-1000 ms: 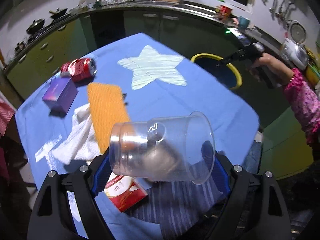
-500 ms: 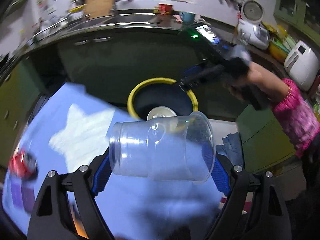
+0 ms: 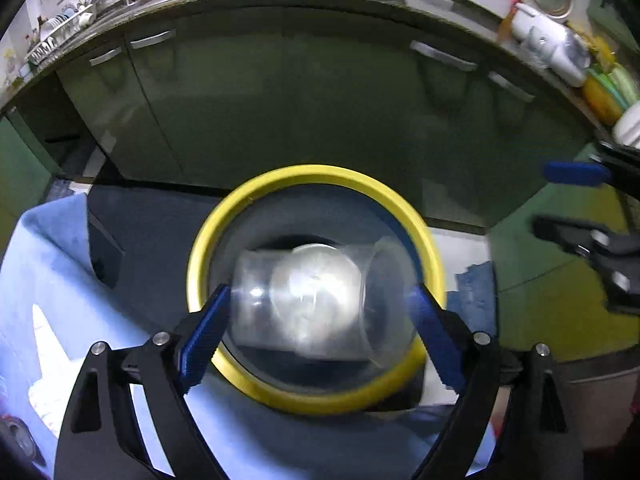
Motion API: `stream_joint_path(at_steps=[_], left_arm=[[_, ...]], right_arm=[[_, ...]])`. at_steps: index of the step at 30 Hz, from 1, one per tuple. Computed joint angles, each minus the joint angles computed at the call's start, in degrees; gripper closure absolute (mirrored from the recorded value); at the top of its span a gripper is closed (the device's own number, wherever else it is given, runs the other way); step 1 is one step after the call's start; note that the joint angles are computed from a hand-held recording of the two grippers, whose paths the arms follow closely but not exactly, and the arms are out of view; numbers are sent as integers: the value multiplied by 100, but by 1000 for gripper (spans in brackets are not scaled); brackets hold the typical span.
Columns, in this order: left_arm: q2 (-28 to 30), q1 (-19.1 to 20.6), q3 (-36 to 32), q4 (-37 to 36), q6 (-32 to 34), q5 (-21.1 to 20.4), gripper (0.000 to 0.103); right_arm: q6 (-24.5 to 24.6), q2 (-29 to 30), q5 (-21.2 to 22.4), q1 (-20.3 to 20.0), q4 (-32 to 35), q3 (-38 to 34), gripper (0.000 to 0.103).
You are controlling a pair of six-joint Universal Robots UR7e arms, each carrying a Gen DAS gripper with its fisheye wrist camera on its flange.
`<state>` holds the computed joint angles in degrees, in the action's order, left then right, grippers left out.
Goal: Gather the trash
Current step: 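Grasp the clear plastic cup with the left gripper and drop it into the bin, then grasp the red Coca-Cola can with the right gripper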
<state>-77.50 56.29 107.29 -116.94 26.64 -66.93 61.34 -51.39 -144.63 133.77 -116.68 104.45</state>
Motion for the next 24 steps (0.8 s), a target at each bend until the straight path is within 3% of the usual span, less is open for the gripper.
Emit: stream_joint_path(at_steps=[3, 7, 13, 18, 22, 24], left_arm=[[-136, 68, -90, 105, -112, -92, 11], [-778, 106, -246, 506, -125, -278, 11], [-2151, 191, -512, 1034, -162, -425, 7], [-3142, 377, -840, 1307, -285, 108, 4], [-3793, 518, -775, 766, -56, 1057, 4], [-3899, 791, -916, 763, -43, 1012, 4]], right_arm=[[117, -35, 51, 11, 70, 68, 49], [36, 90, 92, 51, -67, 41, 49], [-764, 624, 283, 133, -644, -339, 49], [-1788, 1298, 640, 240, -1162, -1034, 49], [-2616, 1908, 1023, 350, -1424, -1756, 49], [-3001, 2230, 1249, 398, -1420, -2174, 49]])
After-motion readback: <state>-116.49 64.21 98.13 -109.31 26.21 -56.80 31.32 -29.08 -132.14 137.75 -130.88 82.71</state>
